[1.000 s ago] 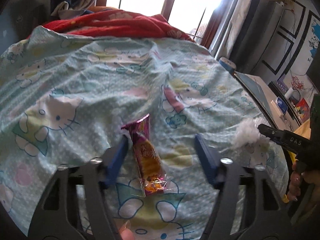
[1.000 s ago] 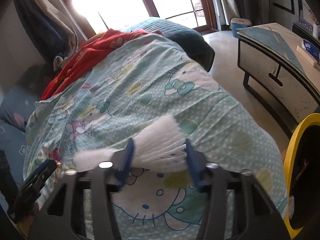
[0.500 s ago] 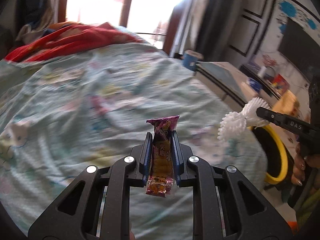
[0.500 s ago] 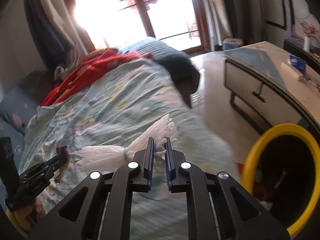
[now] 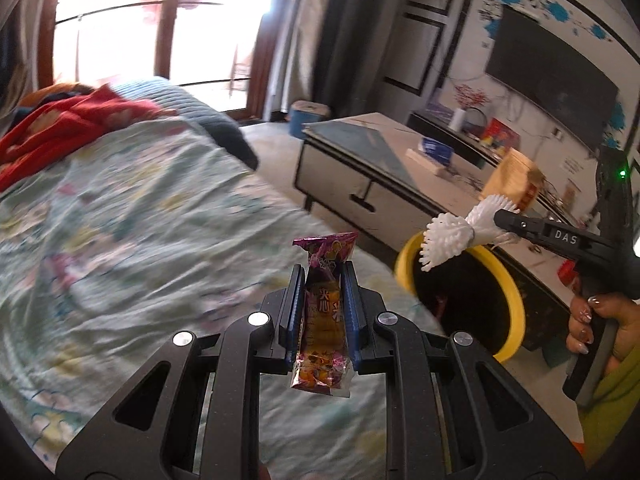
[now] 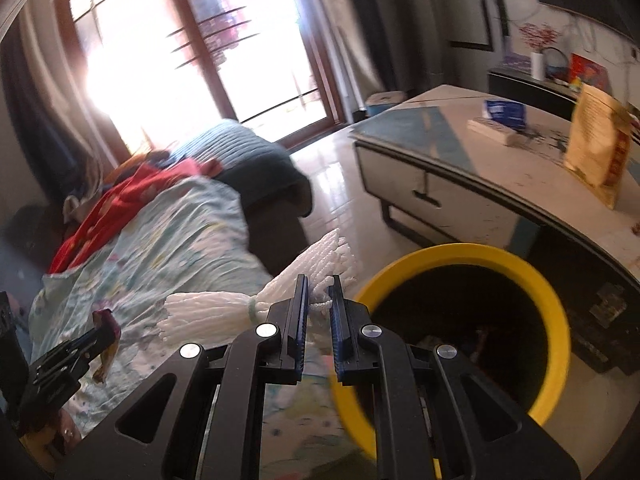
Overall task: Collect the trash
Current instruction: 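Carry the snack wrapper and white fork bundle over the yellow bin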
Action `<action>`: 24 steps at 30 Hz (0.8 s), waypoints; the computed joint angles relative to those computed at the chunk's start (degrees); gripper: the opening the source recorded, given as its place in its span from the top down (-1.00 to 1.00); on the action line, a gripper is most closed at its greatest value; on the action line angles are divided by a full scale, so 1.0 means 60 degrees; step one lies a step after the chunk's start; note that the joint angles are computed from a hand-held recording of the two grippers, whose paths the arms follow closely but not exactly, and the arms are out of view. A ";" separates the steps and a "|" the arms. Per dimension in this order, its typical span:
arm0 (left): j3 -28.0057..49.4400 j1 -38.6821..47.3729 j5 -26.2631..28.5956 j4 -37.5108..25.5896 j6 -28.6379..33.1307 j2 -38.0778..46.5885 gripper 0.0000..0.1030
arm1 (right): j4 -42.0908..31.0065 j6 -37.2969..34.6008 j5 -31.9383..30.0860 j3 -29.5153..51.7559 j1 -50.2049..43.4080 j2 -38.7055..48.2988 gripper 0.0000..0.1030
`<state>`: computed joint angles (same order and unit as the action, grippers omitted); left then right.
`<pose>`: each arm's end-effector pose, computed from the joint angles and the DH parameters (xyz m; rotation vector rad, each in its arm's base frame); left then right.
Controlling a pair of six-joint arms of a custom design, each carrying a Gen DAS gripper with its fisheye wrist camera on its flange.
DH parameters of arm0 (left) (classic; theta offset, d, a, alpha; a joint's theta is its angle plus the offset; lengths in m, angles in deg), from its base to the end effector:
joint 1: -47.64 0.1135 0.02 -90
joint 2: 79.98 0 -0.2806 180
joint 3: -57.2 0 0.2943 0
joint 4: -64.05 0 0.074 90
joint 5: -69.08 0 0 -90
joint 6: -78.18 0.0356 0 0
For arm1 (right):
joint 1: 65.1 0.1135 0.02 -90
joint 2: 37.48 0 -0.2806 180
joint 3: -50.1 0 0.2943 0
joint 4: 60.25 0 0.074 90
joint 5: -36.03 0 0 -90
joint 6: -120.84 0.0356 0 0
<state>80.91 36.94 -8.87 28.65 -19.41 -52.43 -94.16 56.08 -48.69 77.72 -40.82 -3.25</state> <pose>0.1452 -0.0350 0.1547 0.1750 2.2630 -0.4071 0.1504 0.0643 0.1664 0.0681 2.2977 0.3473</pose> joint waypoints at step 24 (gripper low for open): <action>0.2139 -0.5606 -0.1882 0.5119 -0.1496 0.7359 0.73 | -0.2931 -0.3786 -0.0154 -0.1524 -0.4603 -0.3621 0.73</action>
<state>93.75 3.30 -20.16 59.36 -28.39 -8.27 -111.74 33.36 -49.61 68.57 -68.44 -24.98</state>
